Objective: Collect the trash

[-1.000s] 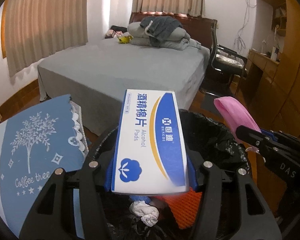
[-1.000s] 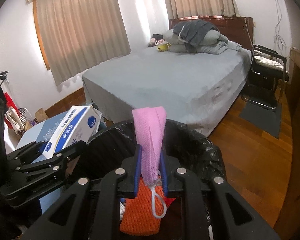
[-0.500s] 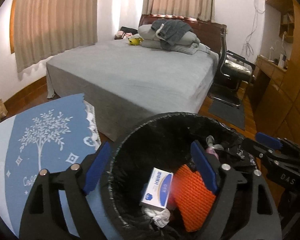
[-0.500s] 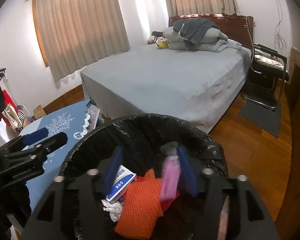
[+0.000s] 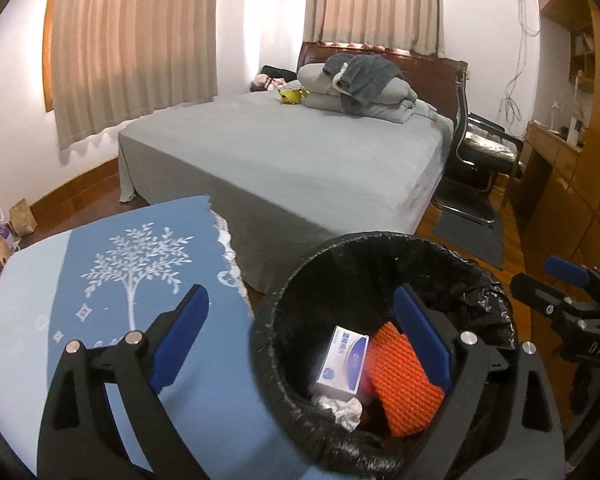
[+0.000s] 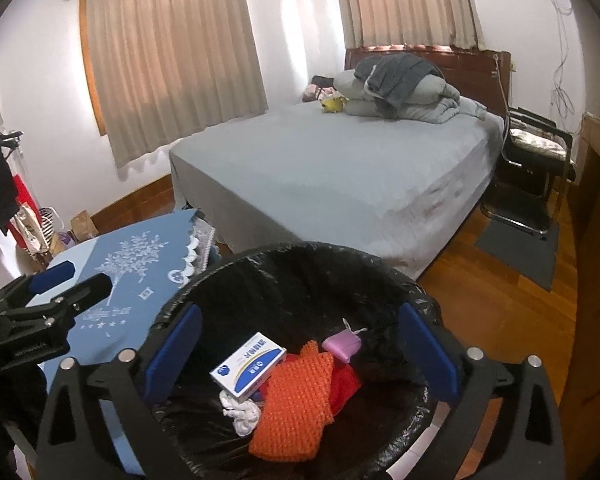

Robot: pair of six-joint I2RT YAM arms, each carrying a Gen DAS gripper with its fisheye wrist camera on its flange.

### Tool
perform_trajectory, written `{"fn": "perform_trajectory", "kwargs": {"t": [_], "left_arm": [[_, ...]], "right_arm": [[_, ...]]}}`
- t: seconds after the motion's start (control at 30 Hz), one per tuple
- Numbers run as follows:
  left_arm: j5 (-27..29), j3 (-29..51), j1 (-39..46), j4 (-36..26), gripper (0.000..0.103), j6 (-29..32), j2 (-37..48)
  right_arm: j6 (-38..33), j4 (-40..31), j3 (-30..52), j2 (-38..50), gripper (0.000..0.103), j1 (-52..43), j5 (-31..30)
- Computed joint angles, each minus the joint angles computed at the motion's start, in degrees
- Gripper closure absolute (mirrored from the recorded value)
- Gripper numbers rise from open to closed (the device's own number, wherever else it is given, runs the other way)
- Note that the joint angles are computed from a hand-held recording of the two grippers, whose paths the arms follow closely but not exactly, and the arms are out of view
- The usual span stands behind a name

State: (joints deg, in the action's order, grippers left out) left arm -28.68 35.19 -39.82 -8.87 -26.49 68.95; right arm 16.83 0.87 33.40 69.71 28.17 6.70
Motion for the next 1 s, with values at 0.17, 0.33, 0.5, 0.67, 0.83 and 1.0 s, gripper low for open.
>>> {"fn": "perform_trajectory", "kwargs": {"t": [0.17, 0.33, 0.5, 0.67, 0.83, 1.0], "left_arm": [[-3.5, -1.1, -3.0, -6.9, 0.010, -3.1, -7.4], [-8.5, -0.2, -7.7, -14.9, 0.008, -7.0, -13.4], [-13.1, 1.7, -12.3, -23.3, 0.007, -11.3, -17.6], [-16.3, 3.6, -16.3, -30.4, 0.005, -14.8, -20.2], [-20.8, 5.2, -21.4, -36.6, 0.005, -19.9, -21.6], [-25.0, 7.3, -25.9, -42.7, 0.005, -25.5, -22.4]], "right_arm": [[1.3, -4.0, 0.8, -4.5, 0.006, 3.1, 1.4], [2.1, -8.2, 2.3, -9.0, 0.006, 7.4, 4.1], [2.9, -12.1, 4.0, -12.8, 0.006, 12.1, 7.0], [3.6, -14.5, 5.2, -14.5, 0.006, 16.2, 9.8], [3.9, -16.1, 6.0, -15.9, 0.006, 19.6, 12.4], [4.0, -16.6, 6.4, -16.7, 0.006, 22.5, 14.7]]}}
